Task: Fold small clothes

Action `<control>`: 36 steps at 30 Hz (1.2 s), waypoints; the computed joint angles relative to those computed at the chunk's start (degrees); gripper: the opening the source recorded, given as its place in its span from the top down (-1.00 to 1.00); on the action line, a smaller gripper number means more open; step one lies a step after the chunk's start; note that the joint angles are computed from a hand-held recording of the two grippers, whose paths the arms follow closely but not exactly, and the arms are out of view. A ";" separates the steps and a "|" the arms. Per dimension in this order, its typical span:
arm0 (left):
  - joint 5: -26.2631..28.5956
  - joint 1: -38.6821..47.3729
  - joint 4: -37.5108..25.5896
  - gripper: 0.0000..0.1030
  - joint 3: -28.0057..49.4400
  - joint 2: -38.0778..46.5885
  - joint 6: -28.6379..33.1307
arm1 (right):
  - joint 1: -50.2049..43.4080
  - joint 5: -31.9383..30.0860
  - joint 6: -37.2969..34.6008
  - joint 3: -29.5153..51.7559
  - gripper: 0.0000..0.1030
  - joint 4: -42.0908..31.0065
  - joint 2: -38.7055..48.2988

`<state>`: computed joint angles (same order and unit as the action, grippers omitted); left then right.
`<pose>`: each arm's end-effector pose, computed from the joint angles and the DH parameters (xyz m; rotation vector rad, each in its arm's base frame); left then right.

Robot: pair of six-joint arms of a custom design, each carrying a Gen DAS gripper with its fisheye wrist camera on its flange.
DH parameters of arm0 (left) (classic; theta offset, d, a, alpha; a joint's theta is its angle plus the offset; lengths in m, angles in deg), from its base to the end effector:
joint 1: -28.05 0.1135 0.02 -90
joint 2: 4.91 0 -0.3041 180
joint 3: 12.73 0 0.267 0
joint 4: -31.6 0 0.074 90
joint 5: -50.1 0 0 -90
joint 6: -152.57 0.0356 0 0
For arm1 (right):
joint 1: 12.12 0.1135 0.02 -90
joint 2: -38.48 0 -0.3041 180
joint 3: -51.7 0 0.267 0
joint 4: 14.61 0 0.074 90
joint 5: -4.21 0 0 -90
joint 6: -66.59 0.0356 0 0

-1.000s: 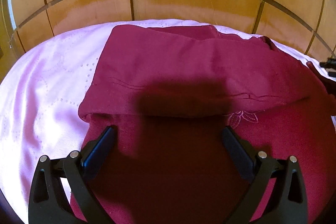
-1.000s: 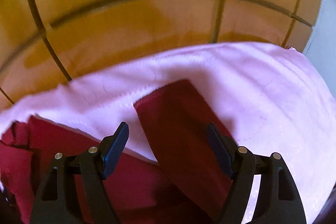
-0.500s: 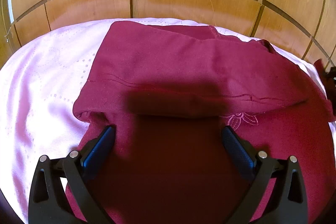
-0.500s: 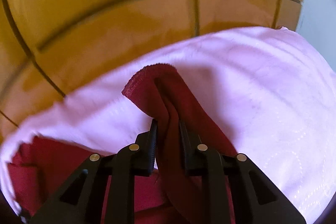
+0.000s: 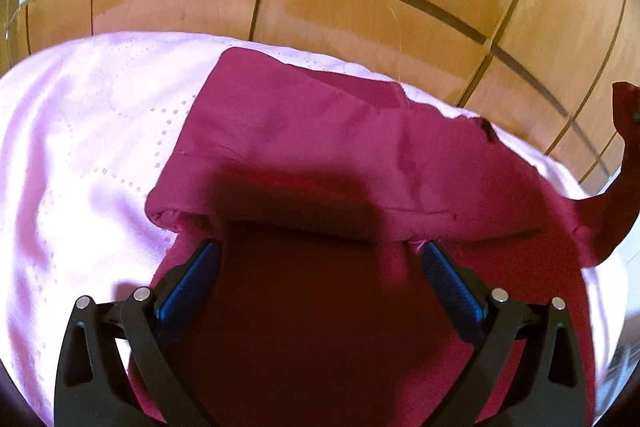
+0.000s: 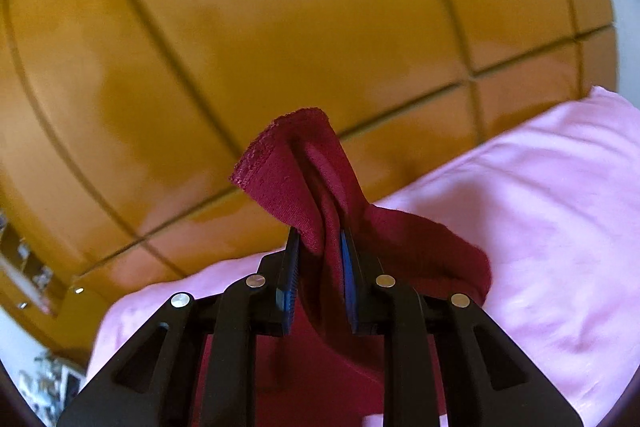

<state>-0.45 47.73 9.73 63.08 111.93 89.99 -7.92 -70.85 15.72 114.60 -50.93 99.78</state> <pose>0.3889 0.1151 0.1192 0.3673 2.3703 -0.5553 0.2300 0.0077 0.3260 0.7870 2.0089 0.1538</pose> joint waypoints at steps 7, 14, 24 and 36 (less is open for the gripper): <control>5.12 5.34 -4.74 -0.95 -0.25 -4.33 0.22 | 20.23 10.53 1.06 5.25 0.63 5.57 11.38; 7.49 11.97 -11.75 -0.95 3.08 -2.57 0.94 | 28.00 8.00 3.19 7.86 0.63 16.21 28.91; 7.81 11.44 -15.31 -0.95 3.27 -2.62 2.79 | 34.50 1.66 8.40 5.69 0.00 25.71 44.04; 1.48 -0.65 -19.99 -0.56 8.14 -0.86 -2.24 | 39.51 14.02 31.06 -29.42 0.00 35.14 12.64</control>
